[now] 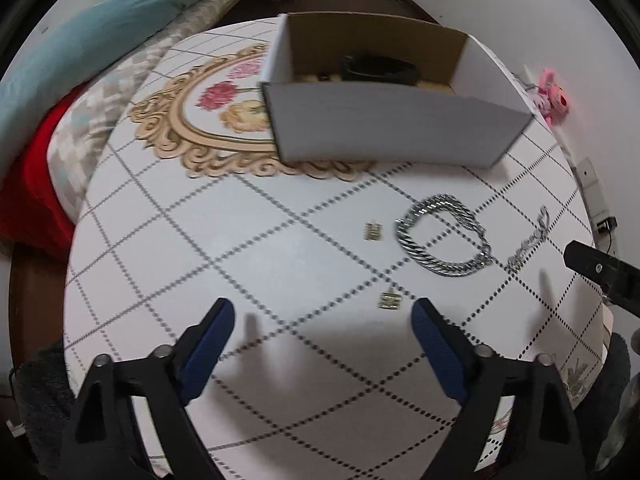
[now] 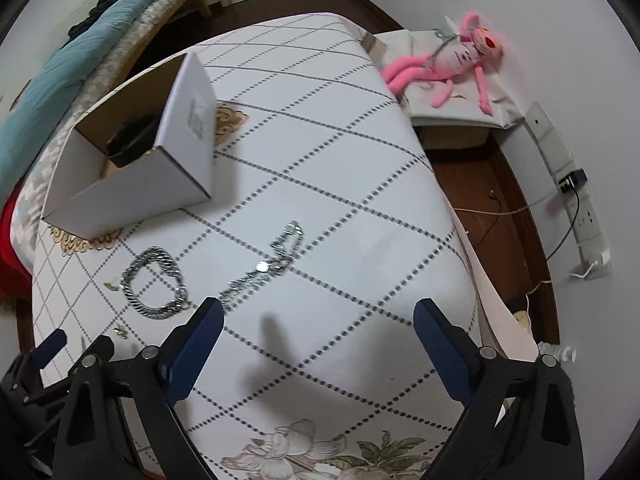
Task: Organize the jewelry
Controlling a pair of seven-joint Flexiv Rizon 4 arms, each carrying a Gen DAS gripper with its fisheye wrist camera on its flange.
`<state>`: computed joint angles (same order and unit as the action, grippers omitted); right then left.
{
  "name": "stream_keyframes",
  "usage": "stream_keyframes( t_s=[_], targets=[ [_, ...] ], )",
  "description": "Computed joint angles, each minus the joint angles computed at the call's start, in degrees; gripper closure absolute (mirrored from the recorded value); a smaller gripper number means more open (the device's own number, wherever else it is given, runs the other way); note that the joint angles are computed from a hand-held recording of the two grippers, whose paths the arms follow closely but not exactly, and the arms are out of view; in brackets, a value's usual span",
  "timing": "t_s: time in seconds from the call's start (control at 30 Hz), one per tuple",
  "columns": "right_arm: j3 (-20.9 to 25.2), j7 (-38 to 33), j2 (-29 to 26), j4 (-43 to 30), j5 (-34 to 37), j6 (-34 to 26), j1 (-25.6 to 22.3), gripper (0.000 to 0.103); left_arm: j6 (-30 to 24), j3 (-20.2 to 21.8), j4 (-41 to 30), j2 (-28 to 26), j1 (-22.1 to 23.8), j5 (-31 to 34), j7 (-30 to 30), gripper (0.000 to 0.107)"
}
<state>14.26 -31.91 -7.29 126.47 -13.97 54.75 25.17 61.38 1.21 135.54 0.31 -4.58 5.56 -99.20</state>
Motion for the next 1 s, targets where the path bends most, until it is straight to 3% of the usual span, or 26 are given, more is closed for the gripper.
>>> stream_keyframes(
  t_s=[0.13, 0.2, 0.27, 0.5, 0.7, 0.8, 1.0],
  targets=[
    [-0.37, 0.65, 0.32, 0.99, -0.05, 0.75, -0.5, 0.009, 1.83, -0.77, -0.2, -1.42, -0.91, 0.47, 0.15, 0.034],
    [-0.49, 0.98, 0.4, 1.37, 0.01, 1.09, -0.75, 0.01, 1.77, -1.04, -0.62, -2.07, -1.43, 1.06, 0.11, 0.056],
    [-0.6, 1.05, 0.41, 1.51, 0.01, 1.36, -0.98, 0.012, 3.08, -0.96, -0.27, -2.32, -1.83, 1.08, 0.29, 0.062],
    [-0.59, 0.85, 0.25, 1.27, 0.22, 1.61, -1.21, 0.017, 5.52, -1.1, -0.05, -3.0, -2.7, -0.39, 2.81, 0.097],
    [-0.32, 0.82, 1.25, 1.62, 1.06, 2.61, -1.4, 0.019, 6.0, -0.78, 0.36, -3.13, -2.58, -3.09, 4.41, 0.097],
    [0.68, -1.66, 1.59, 1.07, 5.17, 5.14, -1.52, 0.02, 5.59, -0.01, 1.08, -1.58, -1.79, -4.53, 5.64, 0.097],
    [5.56, -14.14, -3.07, -5.26, 19.84, 11.91, 0.17, 0.04, 3.45, 2.46, 1.86, 2.59, 2.35, -0.65, 3.84, 0.097]
  ],
)
